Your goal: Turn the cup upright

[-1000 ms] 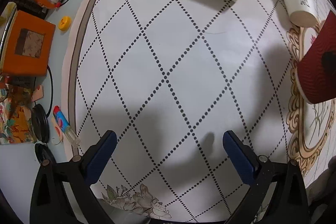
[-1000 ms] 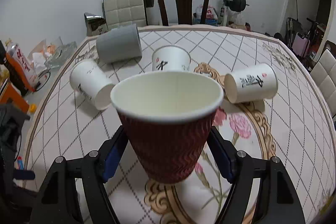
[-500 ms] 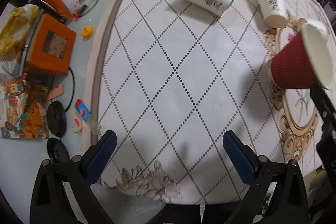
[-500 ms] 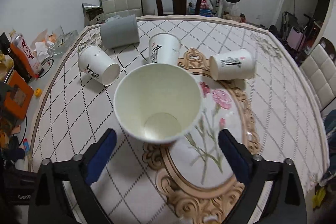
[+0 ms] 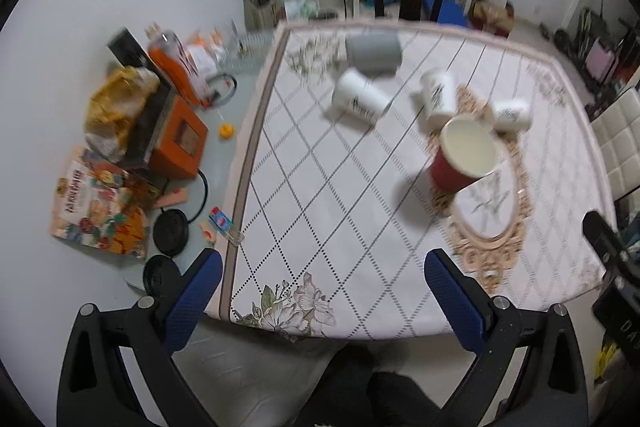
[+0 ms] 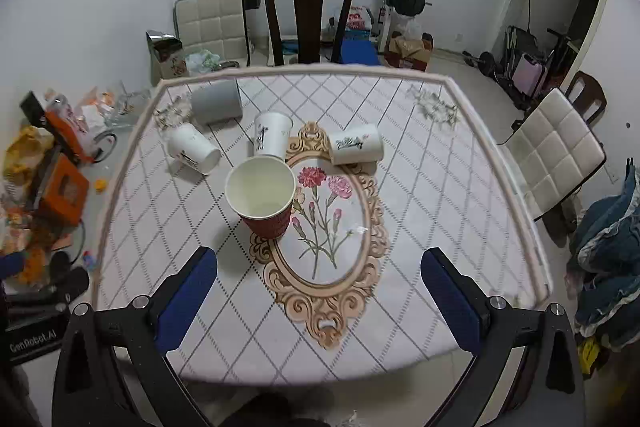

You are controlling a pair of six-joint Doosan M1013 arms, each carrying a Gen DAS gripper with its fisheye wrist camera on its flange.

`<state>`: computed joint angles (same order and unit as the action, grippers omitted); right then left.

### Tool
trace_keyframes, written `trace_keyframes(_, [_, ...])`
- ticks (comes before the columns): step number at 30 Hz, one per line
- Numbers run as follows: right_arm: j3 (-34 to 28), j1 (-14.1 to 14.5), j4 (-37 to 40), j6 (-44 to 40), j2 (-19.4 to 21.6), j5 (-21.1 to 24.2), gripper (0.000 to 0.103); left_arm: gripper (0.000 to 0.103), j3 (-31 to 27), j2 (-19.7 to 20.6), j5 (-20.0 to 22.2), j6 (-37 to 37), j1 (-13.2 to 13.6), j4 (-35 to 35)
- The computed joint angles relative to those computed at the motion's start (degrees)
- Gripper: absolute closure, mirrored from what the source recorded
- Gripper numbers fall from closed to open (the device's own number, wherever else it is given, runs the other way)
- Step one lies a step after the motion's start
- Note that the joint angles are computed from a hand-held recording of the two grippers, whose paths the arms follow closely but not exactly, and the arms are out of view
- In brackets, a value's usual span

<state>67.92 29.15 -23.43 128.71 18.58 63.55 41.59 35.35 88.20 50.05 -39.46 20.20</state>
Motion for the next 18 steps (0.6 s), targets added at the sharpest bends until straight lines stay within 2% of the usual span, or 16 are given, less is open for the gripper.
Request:
trace_keyframes(4, [-0.3,0.6,-0.5,-0.8,-2.5,1.6,0.000,0.000,-0.8,-1.8,0.0,-1.0,-2.0,3.6])
trace_keyframes(10, [-0.4,1.6,-1.6,-1.3,-6.0,2.1,0.000,0.000,-0.5,-3.9,-0.6,-2.2,-3.7,5.4])
trace_keyframes(18, [-0.3,2.6,-3.3,-1.3,-8.6,2.9,0.000,0.000,0.8,-5.9,-1.3,-4.4,-5.6,8.1])
